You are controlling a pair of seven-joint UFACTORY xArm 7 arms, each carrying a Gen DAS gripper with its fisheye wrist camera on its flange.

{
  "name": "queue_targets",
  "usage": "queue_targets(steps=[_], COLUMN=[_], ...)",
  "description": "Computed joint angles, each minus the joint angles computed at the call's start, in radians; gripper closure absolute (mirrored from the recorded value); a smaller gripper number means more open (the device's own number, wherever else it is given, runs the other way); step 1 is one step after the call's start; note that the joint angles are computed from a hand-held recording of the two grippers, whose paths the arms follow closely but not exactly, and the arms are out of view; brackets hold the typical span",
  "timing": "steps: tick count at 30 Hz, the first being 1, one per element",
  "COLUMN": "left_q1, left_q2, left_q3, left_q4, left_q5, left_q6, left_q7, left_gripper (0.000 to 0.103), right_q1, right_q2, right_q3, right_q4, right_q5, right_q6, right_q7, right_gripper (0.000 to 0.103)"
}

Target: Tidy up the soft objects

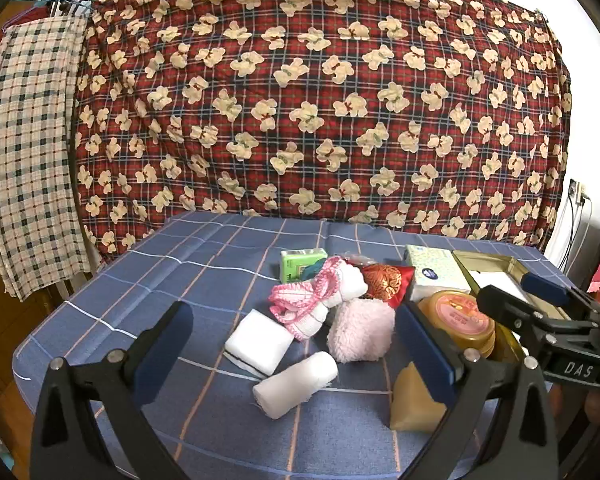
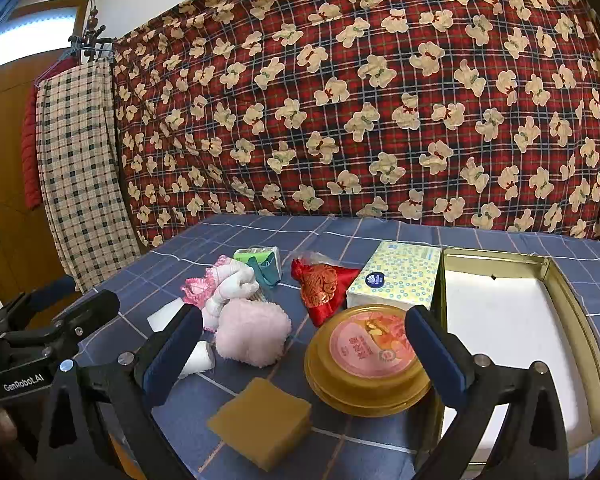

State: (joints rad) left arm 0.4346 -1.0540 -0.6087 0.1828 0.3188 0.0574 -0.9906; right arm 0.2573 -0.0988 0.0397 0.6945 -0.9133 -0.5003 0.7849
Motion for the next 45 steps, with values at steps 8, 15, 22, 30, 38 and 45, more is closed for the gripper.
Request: queue_targets(steps=[8,15,22,30,38,45], left_q1=[0.000,0.001,0.001,0.001,0.000,0.002], left_q2=[-0.002,-0.002,-0.002,-0.003,-0.003,-0.004], left_q3=[-0.005,0.003,0.002,0.002,0.004,-0.003], left_q4=[0.000,-0.003,-0.002,-0.003,-0.005,-0.003], left_q5=[0.001,0.005,0.004,0.004,0.003,0.001], left_q6=[0.000,-0.003,-0.003,-0.002,-0.004,-0.002], left_q7=[-0.006,0.000,0.000,0.001,0.004,0.000], left_gripper=[0.000,0.000,0.000,0.000,0.000,0.000], right_q1=[-0.001,-0.002,-0.003,-0.003,-0.003,-0.003], right_q2=[0.004,0.006,0.007,0.009,0.011,0.011], right_q3=[0.003,0.004,0.005,0.006,0.009,0.008], right_q4=[-0.002,0.000,0.000,0.000,-0.001,0.001], right_q5=[0.007,0.002,-0.001,-0.002,0.004,-0.003], right_q6=[-0.002,-0.002,-0.001,-0.002,-0.001,0.000], right_q7=[-0.004,0.002,0.007,0.009,0.006,0.013], right_gripper=[0.001,0.001,0.001,0.001,0.001,0.001])
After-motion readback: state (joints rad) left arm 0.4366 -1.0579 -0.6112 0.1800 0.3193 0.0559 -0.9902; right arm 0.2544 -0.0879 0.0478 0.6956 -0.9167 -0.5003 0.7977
